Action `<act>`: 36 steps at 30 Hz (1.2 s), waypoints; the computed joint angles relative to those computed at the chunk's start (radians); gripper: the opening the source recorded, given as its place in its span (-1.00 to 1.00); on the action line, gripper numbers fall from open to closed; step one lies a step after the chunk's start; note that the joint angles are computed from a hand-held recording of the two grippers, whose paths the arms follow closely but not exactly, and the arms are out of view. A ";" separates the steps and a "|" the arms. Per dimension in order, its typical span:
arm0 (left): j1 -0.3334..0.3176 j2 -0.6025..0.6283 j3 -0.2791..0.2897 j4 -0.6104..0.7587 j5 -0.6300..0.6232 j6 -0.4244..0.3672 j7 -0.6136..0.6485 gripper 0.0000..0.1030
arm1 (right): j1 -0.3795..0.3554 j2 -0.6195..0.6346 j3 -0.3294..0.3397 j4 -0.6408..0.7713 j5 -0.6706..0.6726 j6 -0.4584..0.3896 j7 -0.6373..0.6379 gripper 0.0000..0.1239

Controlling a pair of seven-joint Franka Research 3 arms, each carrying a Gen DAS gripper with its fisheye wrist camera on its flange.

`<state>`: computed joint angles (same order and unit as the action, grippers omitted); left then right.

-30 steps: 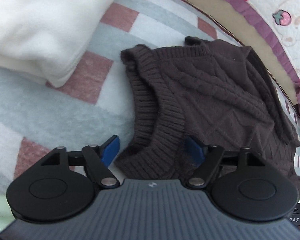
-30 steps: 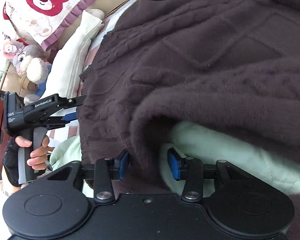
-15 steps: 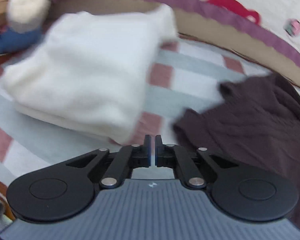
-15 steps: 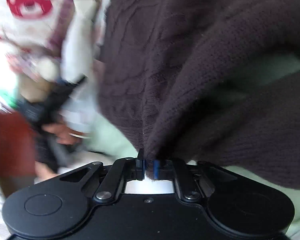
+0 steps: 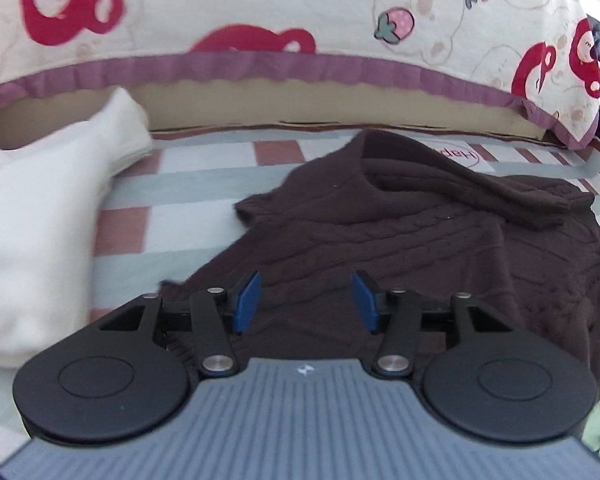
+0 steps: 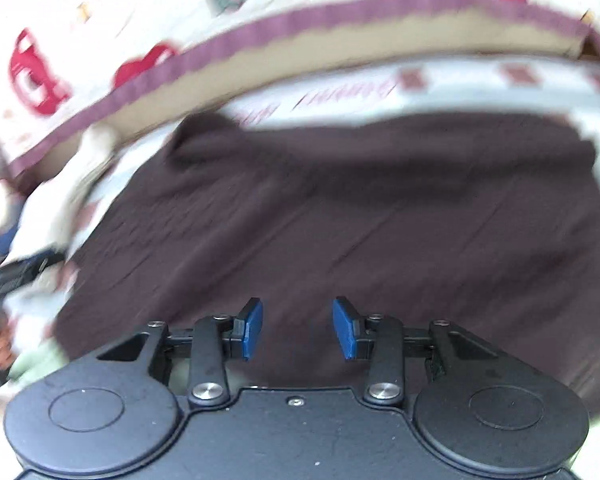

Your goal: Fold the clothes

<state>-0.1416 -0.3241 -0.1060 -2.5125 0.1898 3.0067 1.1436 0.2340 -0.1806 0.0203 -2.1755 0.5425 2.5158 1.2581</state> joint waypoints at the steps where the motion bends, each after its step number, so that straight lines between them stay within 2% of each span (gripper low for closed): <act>1: -0.013 0.028 0.011 0.027 -0.013 -0.006 0.012 -0.04 | -0.002 0.040 -0.001 0.043 -0.004 0.010 0.001 -0.22; 2: -0.020 0.056 0.020 0.054 -0.024 -0.005 0.027 -0.04 | -0.004 0.080 0.005 0.088 -0.024 0.019 0.014 -0.11; 5: -0.040 0.154 0.047 0.146 -0.074 0.010 0.101 0.02 | -0.002 0.217 0.024 0.237 -0.168 0.057 0.012 -0.07; 7: -0.048 0.227 0.050 0.217 -0.122 0.026 0.171 0.08 | 0.006 0.312 0.026 0.349 -0.288 0.032 -0.047 0.04; 9: -0.028 0.315 0.027 0.303 -0.129 0.034 0.205 0.11 | 0.018 0.377 0.020 0.429 -0.406 -0.001 -0.111 0.05; 11: -0.003 0.399 0.000 0.389 -0.141 0.036 0.230 0.11 | 0.035 0.424 0.008 0.458 -0.507 0.004 -0.150 0.05; 13: 0.027 0.480 -0.034 0.473 -0.158 0.031 0.245 0.11 | 0.039 0.465 0.002 0.497 -0.535 -0.010 -0.164 0.04; 15: 0.048 0.550 -0.057 0.551 -0.144 0.004 0.232 0.12 | 0.024 0.513 0.010 0.544 -0.505 -0.040 -0.202 0.04; 16: 0.052 0.579 -0.061 0.584 -0.131 -0.021 0.218 0.12 | 0.013 0.535 0.017 0.572 -0.487 -0.073 -0.243 -0.05; 17: 0.053 0.608 -0.062 0.618 -0.120 -0.046 0.206 0.11 | 0.004 0.559 0.022 0.601 -0.472 -0.106 -0.283 -0.39; 19: 0.000 0.638 -0.002 0.658 0.006 -0.112 0.115 0.02 | 0.012 0.600 0.011 0.678 -0.475 -0.134 -0.286 -0.74; 20: 0.010 0.637 -0.010 0.644 0.023 -0.086 0.121 -0.08 | 0.018 0.612 0.002 0.710 -0.474 -0.115 -0.263 -0.75; 22: 0.041 0.615 -0.037 0.600 0.020 -0.036 0.120 -0.30 | 0.028 0.600 -0.019 0.716 -0.481 0.014 -0.208 -0.79; 24: 0.049 0.570 -0.035 0.552 0.027 -0.030 0.087 -0.54 | 0.081 0.544 -0.085 0.630 -0.597 0.232 -0.114 -0.79; 25: 0.052 0.541 -0.030 0.521 0.038 -0.027 0.059 -0.56 | 0.123 0.505 -0.138 0.566 -0.701 0.341 -0.055 -0.79; 26: 0.082 0.508 -0.059 0.484 -0.016 -0.026 0.082 -0.56 | 0.156 0.456 -0.179 0.489 -0.785 0.411 0.004 -0.78; 28: 0.155 0.469 -0.145 0.440 -0.193 -0.040 0.223 -0.56 | 0.207 0.359 -0.246 0.345 -0.941 0.500 0.157 -0.77; 29: 0.153 0.464 -0.143 0.439 -0.205 -0.059 0.244 -0.56 | 0.221 0.328 -0.266 0.293 -1.010 0.496 0.217 -0.77; 31: 0.127 0.459 -0.114 0.441 -0.176 -0.095 0.238 -0.56 | 0.210 0.293 -0.259 0.207 -1.078 0.407 0.231 -0.77; 32: 0.118 0.457 -0.103 0.443 -0.162 -0.113 0.235 -0.56 | 0.191 0.280 -0.233 0.174 -1.038 0.335 0.180 -0.77; 33: 0.122 0.456 -0.109 0.443 -0.197 -0.115 0.265 -0.55 | 0.167 0.273 -0.203 0.158 -0.953 0.252 0.106 -0.77; 36: 0.152 0.444 -0.141 0.437 -0.379 -0.101 0.393 -0.52 | 0.109 0.264 -0.144 0.169 -0.767 0.043 -0.025 -0.76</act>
<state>0.0106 0.1202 -0.2470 -2.0758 -0.1896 2.9062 1.5369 0.3431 0.0830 -0.1241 -2.0068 -0.2249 2.5584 1.2326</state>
